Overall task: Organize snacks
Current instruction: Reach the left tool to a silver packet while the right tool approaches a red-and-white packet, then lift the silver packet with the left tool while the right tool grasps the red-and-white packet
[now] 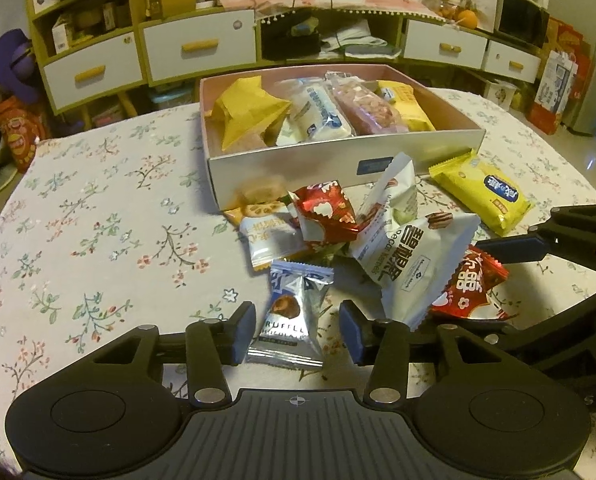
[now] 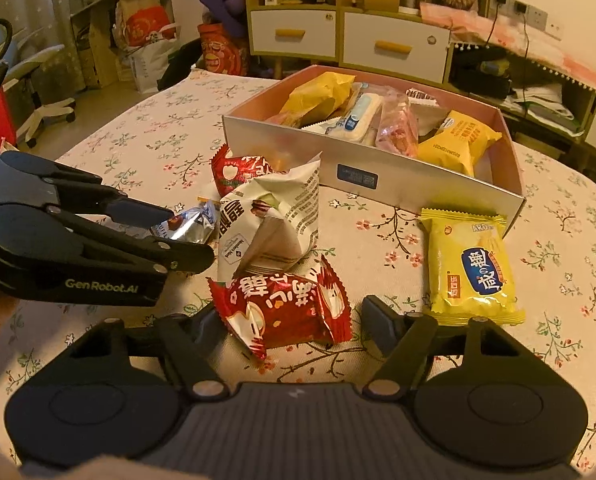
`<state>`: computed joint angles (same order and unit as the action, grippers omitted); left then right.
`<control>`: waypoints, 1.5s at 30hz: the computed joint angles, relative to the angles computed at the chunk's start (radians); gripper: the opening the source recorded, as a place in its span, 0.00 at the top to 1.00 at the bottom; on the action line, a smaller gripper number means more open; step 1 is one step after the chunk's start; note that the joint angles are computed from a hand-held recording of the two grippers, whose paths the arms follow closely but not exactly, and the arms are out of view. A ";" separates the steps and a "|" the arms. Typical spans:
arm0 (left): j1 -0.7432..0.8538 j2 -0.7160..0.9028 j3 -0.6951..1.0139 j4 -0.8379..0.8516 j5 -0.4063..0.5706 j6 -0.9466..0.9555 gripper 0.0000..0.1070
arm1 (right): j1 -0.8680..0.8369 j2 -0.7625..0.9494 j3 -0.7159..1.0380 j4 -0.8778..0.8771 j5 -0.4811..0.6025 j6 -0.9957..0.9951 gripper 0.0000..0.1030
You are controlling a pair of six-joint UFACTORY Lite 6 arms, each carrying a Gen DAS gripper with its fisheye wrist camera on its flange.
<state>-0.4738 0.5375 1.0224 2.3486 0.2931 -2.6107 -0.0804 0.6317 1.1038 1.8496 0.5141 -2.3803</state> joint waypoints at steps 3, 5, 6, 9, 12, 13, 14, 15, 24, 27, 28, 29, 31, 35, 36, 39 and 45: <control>-0.005 0.006 0.008 -0.028 0.004 0.020 0.58 | 0.000 -0.001 0.004 -0.014 0.000 0.014 0.39; -0.008 0.007 0.009 -0.037 0.007 0.028 0.58 | -0.001 -0.003 0.003 -0.015 -0.001 0.014 0.42; -0.008 0.008 0.011 -0.044 0.006 0.036 0.58 | 0.000 -0.002 0.004 -0.012 -0.001 0.013 0.43; -0.007 0.005 0.011 -0.051 -0.002 0.041 0.61 | -0.001 -0.006 0.002 -0.013 -0.003 0.021 0.44; -0.009 0.003 0.016 -0.091 -0.007 0.080 0.71 | -0.001 -0.009 0.002 -0.015 -0.003 0.019 0.47; -0.008 0.001 0.017 -0.102 -0.012 0.091 0.75 | -0.002 -0.011 0.001 -0.016 -0.004 0.018 0.48; -0.006 0.000 0.019 -0.110 -0.015 0.097 0.77 | -0.003 -0.012 0.002 -0.021 -0.004 0.023 0.48; -0.005 0.000 0.020 -0.116 -0.018 0.101 0.77 | -0.004 -0.009 0.008 -0.030 -0.003 0.031 0.49; -0.004 -0.029 0.006 -0.139 -0.020 0.102 0.81 | -0.027 -0.029 0.016 -0.097 0.031 0.105 0.56; -0.004 -0.039 0.002 -0.147 -0.019 0.107 0.81 | -0.028 -0.033 0.021 -0.116 0.032 0.120 0.58; -0.005 -0.039 0.003 -0.155 -0.019 0.114 0.81 | -0.029 -0.034 0.023 -0.123 0.032 0.123 0.58; -0.004 -0.042 0.003 -0.158 -0.018 0.115 0.81 | -0.032 -0.039 0.022 -0.129 0.037 0.127 0.58; -0.003 -0.048 0.001 -0.151 -0.020 0.105 0.81 | -0.040 -0.044 0.026 -0.146 0.050 0.144 0.59; -0.002 -0.061 -0.005 -0.141 -0.019 0.085 0.81 | -0.052 -0.054 0.030 -0.156 0.070 0.162 0.59; -0.001 -0.063 -0.005 -0.142 -0.019 0.084 0.81 | -0.057 -0.055 0.031 -0.160 0.074 0.166 0.59; -0.001 -0.074 -0.008 -0.143 -0.018 0.079 0.82 | -0.064 -0.058 0.038 -0.163 0.081 0.181 0.59; 0.005 -0.103 -0.018 -0.113 -0.012 0.034 0.82 | -0.079 -0.062 0.058 -0.167 0.100 0.216 0.59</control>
